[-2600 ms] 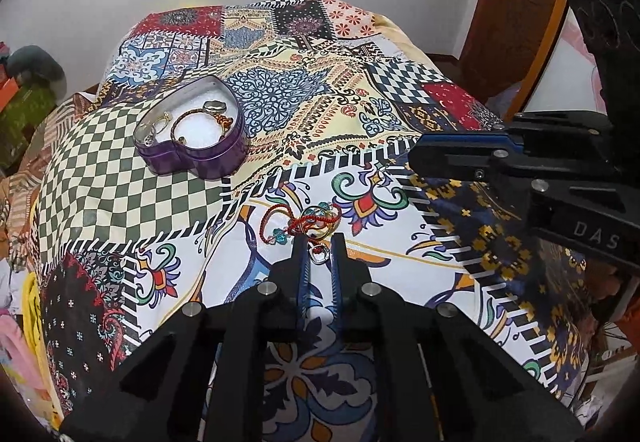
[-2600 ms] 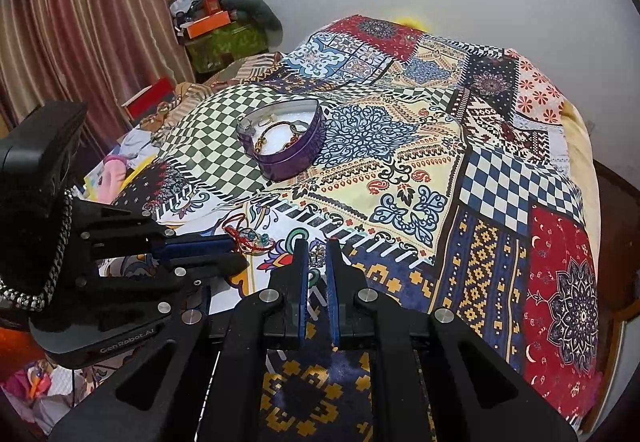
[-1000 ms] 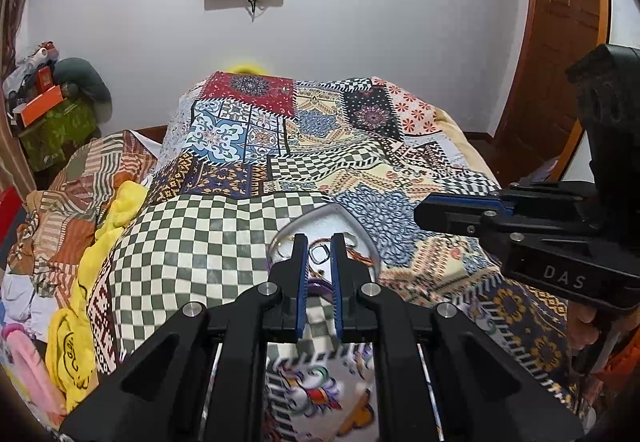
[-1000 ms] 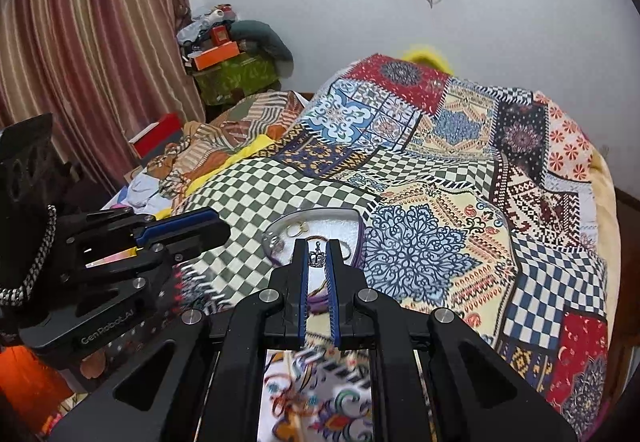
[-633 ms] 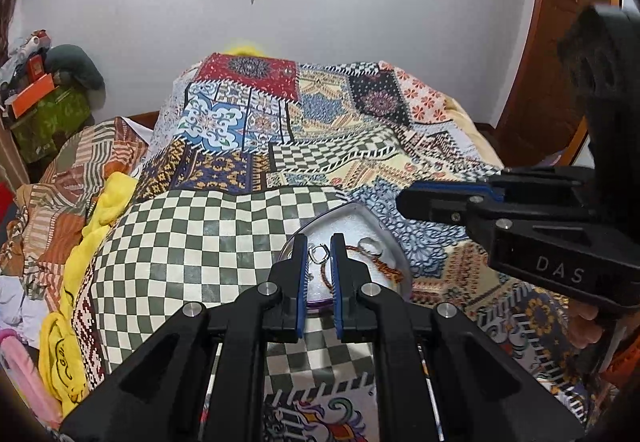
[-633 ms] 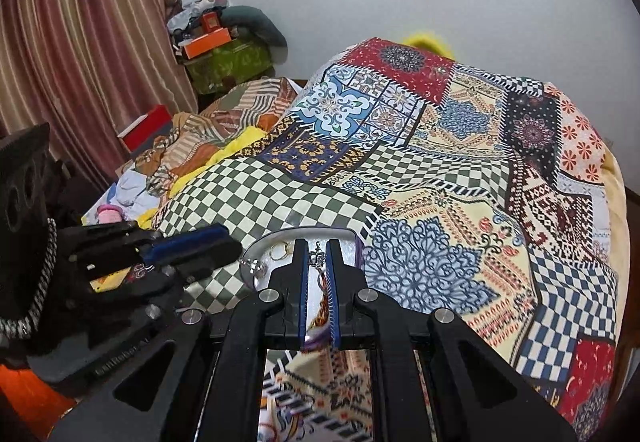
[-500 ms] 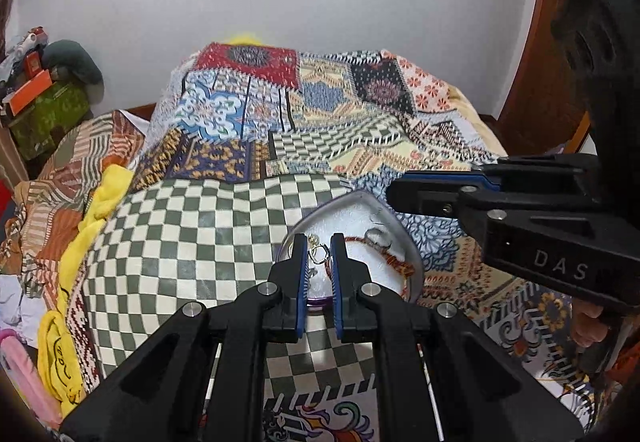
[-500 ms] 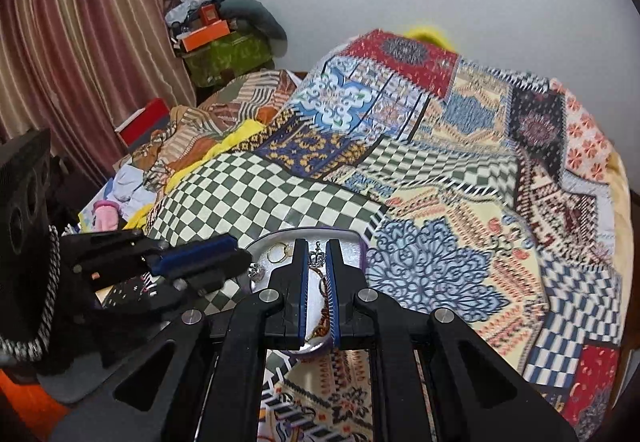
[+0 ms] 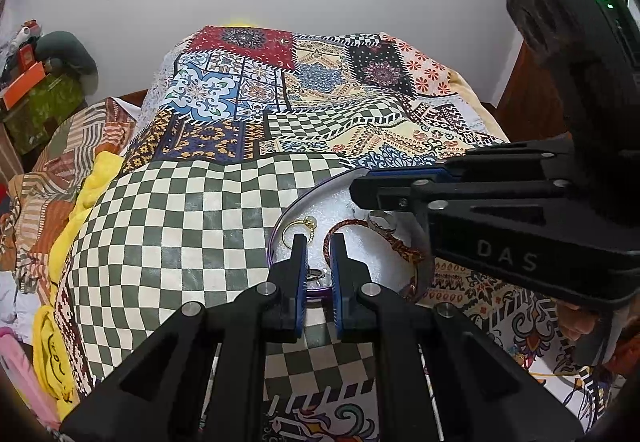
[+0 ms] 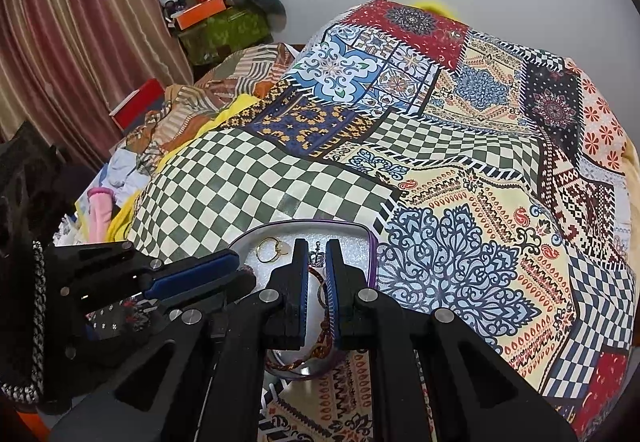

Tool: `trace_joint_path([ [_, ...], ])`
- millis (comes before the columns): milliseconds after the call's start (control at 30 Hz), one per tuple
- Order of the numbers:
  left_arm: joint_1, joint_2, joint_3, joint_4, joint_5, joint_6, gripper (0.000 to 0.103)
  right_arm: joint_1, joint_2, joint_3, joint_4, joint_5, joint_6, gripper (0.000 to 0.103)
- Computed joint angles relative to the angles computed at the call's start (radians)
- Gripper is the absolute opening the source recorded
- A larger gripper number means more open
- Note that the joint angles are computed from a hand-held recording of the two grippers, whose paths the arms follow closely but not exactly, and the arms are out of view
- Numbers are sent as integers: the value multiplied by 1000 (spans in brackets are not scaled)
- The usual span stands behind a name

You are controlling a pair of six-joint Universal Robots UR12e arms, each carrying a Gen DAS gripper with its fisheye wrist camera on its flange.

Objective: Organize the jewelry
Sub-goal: 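Carry both rings into the heart tin and open both grippers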

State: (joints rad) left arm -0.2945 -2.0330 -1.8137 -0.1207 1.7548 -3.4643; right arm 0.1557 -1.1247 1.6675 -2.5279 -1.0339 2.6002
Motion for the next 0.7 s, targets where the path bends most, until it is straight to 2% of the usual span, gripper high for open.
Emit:
trace_joint_path([
  [100, -1, 0, 2, -7, -3, 4, 9, 2, 2, -5, 9, -8, 2, 8],
  [233, -5, 1, 4, -20, 4, 8, 10, -1, 9, -24, 69, 0, 6, 8],
  [267, -6, 2, 3, -23, 6, 7, 14, -3, 10, -29, 86, 5, 6, 8],
  [367, -9, 6, 0, -27, 23, -5, 34, -4, 5, -27, 92, 1, 6, 9],
  [400, -9, 9, -2, -21, 26, -11, 39, -3, 2, -24, 85, -4, 6, 9],
  [533, -8, 27, -18, -11, 36, -28, 39, -8, -14, -7, 60, -2, 4, 10],
  [600, -8, 36, -26, -7, 42, -35, 39, -11, -23, 4, 40, -6, 4, 15],
  [667, -9, 47, -35, -3, 45, -38, 39, -14, -35, 21, 6, -11, 6, 30],
  [700, -11, 53, -40, 0, 50, -37, 39, -16, -42, 33, -18, -13, 6, 34],
])
